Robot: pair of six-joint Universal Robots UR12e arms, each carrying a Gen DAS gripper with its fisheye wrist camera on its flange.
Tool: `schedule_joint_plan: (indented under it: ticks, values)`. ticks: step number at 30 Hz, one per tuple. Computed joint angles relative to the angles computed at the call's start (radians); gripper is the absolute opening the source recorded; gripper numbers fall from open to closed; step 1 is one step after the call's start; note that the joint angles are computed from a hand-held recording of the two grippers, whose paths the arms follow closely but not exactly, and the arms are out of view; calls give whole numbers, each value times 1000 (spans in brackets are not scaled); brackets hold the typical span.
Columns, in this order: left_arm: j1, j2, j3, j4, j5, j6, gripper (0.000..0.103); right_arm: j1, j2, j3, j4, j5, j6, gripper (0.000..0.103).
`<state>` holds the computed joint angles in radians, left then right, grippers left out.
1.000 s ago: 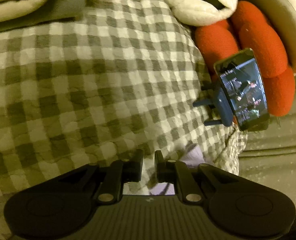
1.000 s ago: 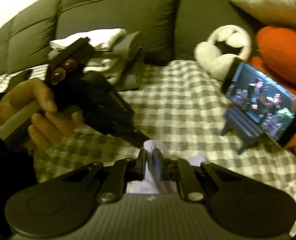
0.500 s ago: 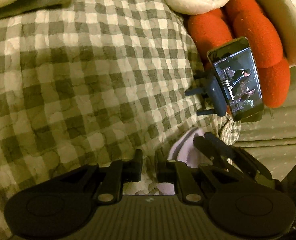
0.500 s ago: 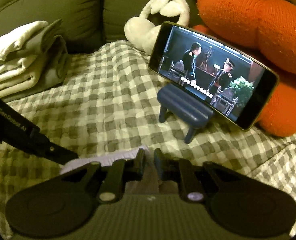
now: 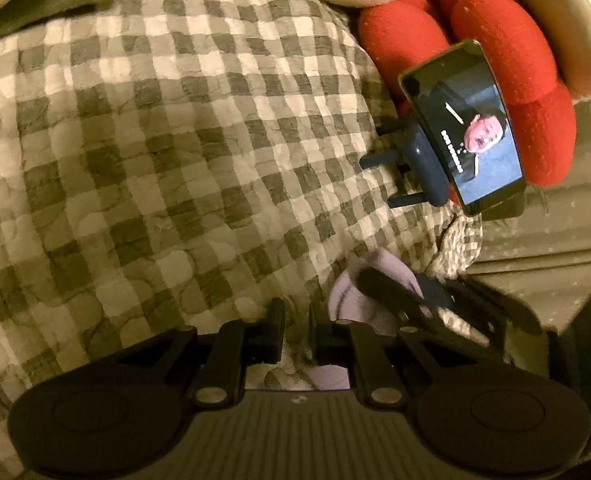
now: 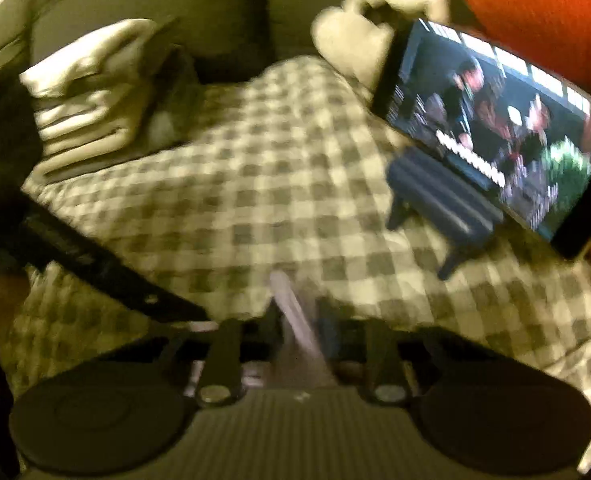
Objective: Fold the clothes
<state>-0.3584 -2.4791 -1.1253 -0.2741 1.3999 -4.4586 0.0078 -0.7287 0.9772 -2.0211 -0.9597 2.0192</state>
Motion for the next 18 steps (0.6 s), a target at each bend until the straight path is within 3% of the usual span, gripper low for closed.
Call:
schedule_joint_plan:
  ticks: [2, 5, 12, 18]
  values:
    - [3, 2, -14, 29, -3, -44, 11, -13, -22, 42, -33, 40, -22, 15]
    - [2, 0, -9, 32, 9, -40, 12, -38, -50, 102, -90, 83, -36, 15]
    - [2, -39, 53, 77, -61, 93, 27, -76, -73, 154, -121, 153, -28, 15]
    - [4, -49, 75, 52, -102, 130, 27, -87, -91, 186, -118, 229, -72, 16]
